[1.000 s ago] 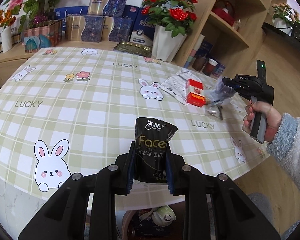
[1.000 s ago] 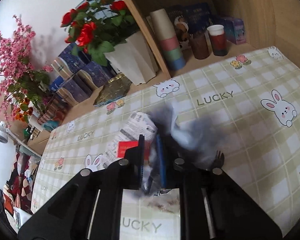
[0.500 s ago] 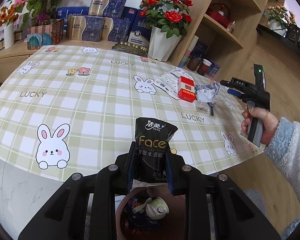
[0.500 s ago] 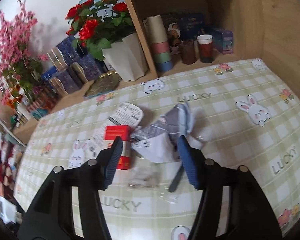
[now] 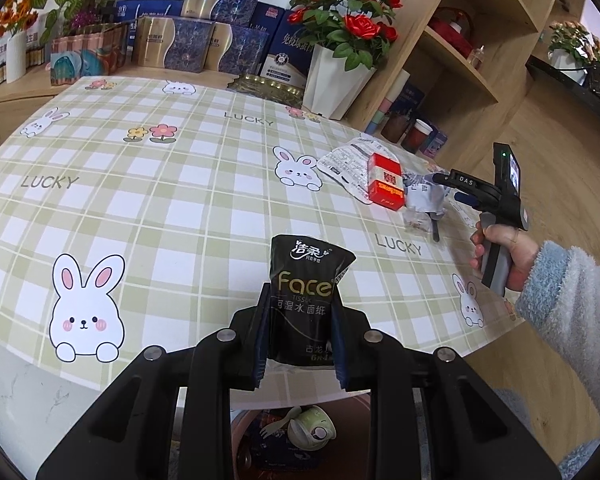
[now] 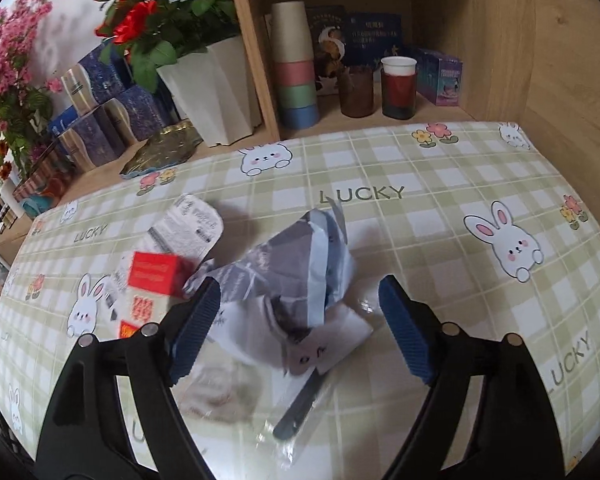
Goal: Collect trash
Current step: 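Drop the grey bag into the bin with the right gripper while the left holds the pack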
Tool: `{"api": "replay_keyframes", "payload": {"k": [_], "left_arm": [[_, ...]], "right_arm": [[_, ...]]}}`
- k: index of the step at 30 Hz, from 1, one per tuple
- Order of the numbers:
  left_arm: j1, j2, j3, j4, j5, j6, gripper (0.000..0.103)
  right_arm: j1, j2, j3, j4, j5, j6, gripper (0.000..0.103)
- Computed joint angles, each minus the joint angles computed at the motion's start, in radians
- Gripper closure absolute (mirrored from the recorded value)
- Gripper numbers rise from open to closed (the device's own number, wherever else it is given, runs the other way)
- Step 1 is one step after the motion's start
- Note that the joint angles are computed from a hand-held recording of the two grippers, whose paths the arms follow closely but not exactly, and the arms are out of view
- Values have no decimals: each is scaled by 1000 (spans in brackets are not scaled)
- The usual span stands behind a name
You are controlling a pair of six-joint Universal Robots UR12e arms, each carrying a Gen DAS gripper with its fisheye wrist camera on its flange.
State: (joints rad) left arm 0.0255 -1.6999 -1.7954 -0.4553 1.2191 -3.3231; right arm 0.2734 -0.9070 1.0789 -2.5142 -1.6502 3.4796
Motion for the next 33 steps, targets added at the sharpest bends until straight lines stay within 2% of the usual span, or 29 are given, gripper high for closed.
{"api": "replay_keyframes", "payload": {"k": [4, 5, 6, 9, 14, 22, 33], "left_arm": [[2, -8, 3, -8, 0, 0, 78], [2, -8, 3, -9, 1, -1, 78], [2, -8, 2, -9, 1, -3, 78], [3, -5, -2, -8, 0, -8, 78], [1, 6, -6, 4, -4, -8, 78], [-8, 48, -25, 32, 10, -4, 78], [-4, 139, -104, 65, 23, -17, 78]], "right_arm": [[-11, 15, -18, 3, 45, 38, 26], [-16, 16, -19, 4, 78, 52, 42], [-18, 17, -22, 11, 92, 57, 53], [-10, 7, -9, -29, 83, 32, 63], [5, -26, 24, -104, 83, -10, 65], [17, -107, 104, -192, 154, -36, 65], [54, -266, 314, -254, 257, -83, 65]]}}
